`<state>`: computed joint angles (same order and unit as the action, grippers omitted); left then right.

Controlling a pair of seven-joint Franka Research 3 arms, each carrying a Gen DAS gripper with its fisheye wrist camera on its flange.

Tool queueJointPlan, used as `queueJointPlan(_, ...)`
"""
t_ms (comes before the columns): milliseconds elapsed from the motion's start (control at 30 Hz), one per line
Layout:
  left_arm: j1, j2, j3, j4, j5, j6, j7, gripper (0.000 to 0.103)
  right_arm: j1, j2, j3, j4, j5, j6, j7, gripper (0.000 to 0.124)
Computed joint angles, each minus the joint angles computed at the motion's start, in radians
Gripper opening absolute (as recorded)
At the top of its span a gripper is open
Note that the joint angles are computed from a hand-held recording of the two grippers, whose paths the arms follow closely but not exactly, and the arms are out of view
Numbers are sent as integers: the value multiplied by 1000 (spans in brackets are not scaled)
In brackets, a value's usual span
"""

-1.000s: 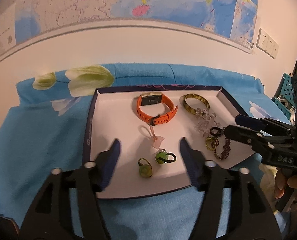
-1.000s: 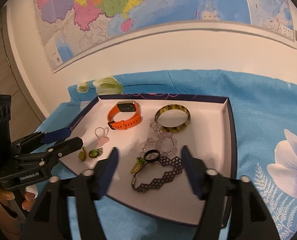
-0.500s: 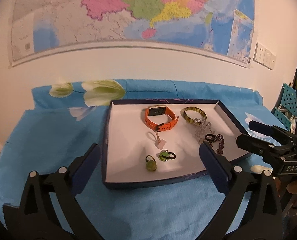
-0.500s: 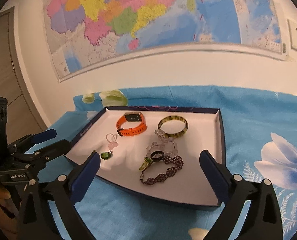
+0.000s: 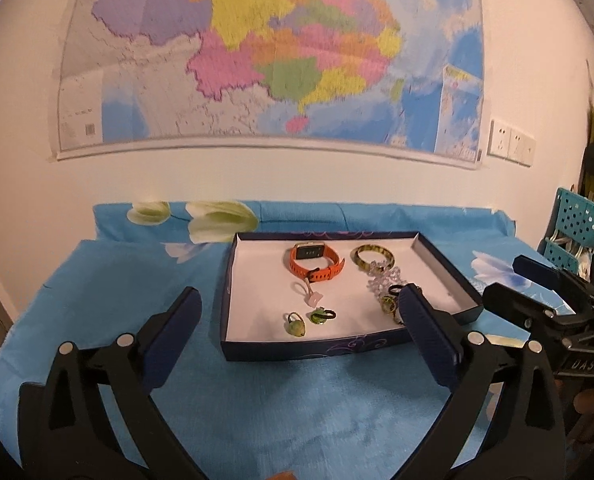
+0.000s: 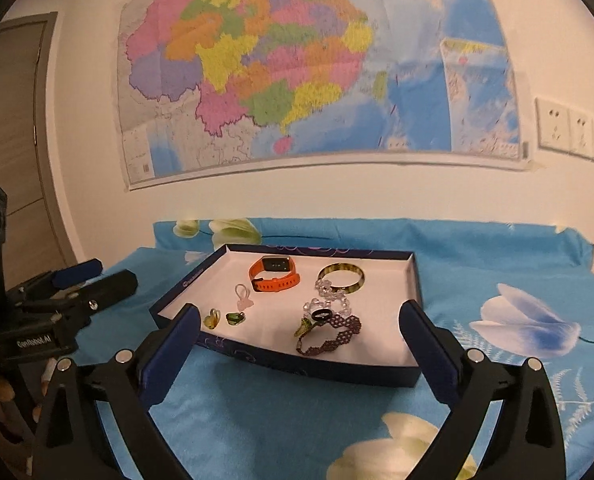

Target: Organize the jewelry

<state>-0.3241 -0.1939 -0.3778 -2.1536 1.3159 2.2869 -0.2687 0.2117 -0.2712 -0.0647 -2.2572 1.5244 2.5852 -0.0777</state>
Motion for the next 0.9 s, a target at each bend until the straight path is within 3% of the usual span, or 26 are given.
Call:
queueJointPlan(200, -17, -27, -32, -21, 33, -56, -45, 97, 2, -64, -8, -58, 97, 3, -113, 96)
queueJointPlan(900, -46, -69, -58, -56, 34, -108, -77, 97, -8, -163, -13, -143, 134, -6, -139, 96)
